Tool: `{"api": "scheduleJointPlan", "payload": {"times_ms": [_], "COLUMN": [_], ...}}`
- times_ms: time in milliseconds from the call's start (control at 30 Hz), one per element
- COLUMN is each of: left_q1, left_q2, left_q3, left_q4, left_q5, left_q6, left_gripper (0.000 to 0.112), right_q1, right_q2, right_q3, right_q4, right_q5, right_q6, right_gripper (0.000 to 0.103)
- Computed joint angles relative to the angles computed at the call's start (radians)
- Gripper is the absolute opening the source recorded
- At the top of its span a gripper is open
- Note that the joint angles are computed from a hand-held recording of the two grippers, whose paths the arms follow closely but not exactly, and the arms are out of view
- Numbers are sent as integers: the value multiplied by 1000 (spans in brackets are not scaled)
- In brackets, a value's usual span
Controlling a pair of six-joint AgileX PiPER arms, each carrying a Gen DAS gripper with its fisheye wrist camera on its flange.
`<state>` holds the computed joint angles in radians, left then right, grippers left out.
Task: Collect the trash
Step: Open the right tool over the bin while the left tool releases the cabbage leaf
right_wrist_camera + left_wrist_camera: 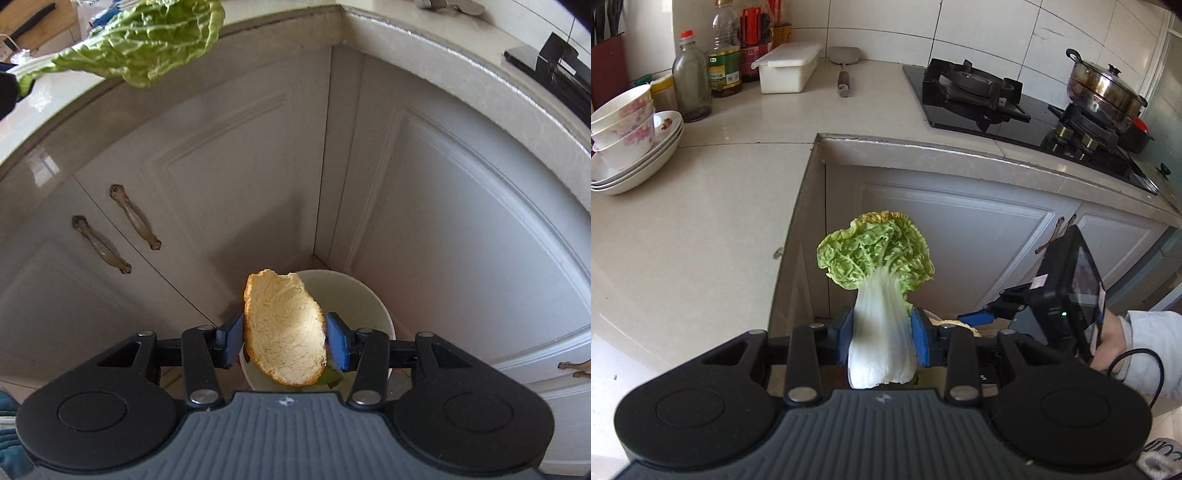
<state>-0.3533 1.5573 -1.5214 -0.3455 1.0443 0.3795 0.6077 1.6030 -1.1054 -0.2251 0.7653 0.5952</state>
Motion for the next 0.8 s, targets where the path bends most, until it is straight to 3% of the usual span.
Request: {"api": "scheduleJointPlan", "payload": {"times_ms": [167, 367, 800], "left_q1": [-63, -114, -241], "left_q2": [35, 75, 242], "left_q3": [1, -6, 20], "left_q4": [38, 67, 113], "left_q5": [-23, -47, -145], "left_q6": [-57, -97, -193], "left_gripper": [32, 32, 32], "right_q1": [-30, -39, 46], "right_q2": [13, -36, -225], "right_q3": [48, 76, 219], "right_q4": [1, -9, -160], "right_q5": [-57, -73, 45], "right_q6": [6, 13, 244], "right_gripper": [83, 102, 103]}}
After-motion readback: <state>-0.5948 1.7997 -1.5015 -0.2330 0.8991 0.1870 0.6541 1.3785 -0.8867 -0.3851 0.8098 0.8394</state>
